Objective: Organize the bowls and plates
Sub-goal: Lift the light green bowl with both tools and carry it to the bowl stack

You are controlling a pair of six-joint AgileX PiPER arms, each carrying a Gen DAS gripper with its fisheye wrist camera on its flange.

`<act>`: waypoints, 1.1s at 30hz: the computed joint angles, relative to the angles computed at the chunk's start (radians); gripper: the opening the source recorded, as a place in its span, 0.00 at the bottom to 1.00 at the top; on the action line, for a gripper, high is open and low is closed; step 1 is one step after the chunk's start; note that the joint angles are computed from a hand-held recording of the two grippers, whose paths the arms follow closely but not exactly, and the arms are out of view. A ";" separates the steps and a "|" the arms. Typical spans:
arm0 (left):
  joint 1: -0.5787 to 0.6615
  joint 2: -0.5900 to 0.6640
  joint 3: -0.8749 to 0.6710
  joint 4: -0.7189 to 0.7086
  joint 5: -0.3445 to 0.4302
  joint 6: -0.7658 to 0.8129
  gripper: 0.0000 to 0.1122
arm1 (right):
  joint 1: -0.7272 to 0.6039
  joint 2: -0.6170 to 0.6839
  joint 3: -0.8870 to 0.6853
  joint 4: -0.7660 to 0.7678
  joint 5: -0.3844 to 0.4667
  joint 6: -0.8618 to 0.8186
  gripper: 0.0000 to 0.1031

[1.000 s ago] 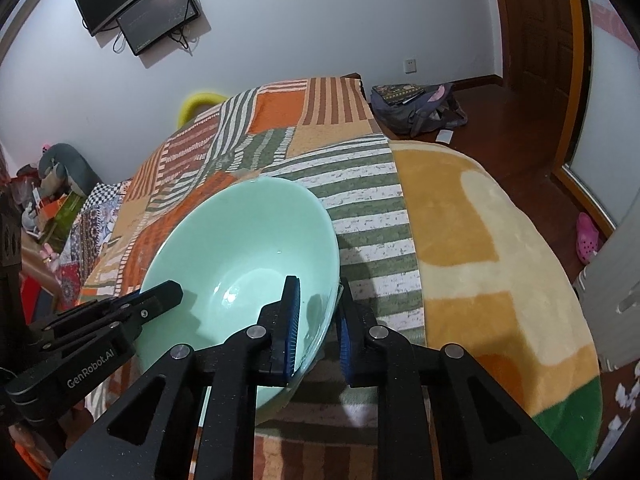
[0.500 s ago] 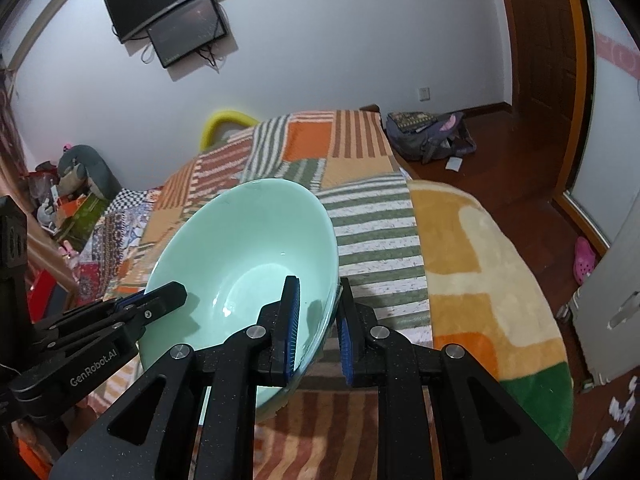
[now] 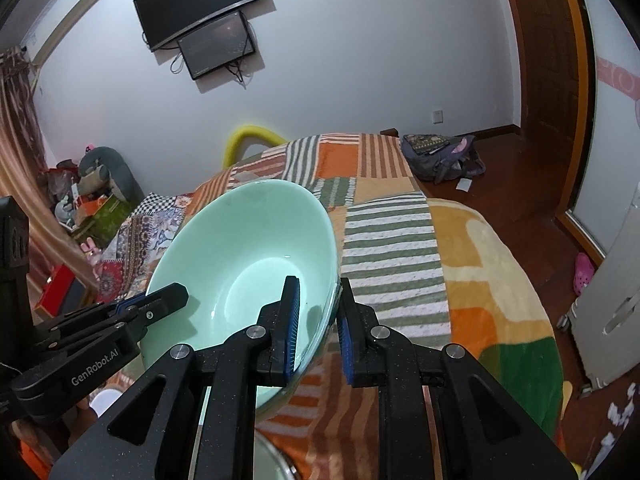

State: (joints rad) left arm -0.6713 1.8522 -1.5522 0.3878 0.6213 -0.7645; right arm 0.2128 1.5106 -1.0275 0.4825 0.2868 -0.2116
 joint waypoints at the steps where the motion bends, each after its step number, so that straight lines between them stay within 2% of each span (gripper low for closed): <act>1: -0.006 -0.028 0.034 0.018 -0.004 -0.021 0.09 | 0.002 -0.016 0.019 0.007 -0.005 -0.007 0.16; 15: -0.040 -0.341 0.408 0.169 -0.042 -0.261 0.09 | 0.150 -0.106 0.104 -0.130 -0.045 0.172 0.17; 20: -0.067 -0.467 0.539 0.271 -0.010 -0.386 0.09 | 0.214 -0.102 0.119 -0.116 -0.063 0.182 0.17; 25: -0.057 -0.580 0.644 0.277 0.011 -0.420 0.09 | 0.288 -0.096 0.131 -0.152 -0.083 0.240 0.18; 33: -0.056 -0.729 0.771 0.320 0.080 -0.489 0.09 | 0.397 -0.044 0.118 -0.092 -0.107 0.215 0.18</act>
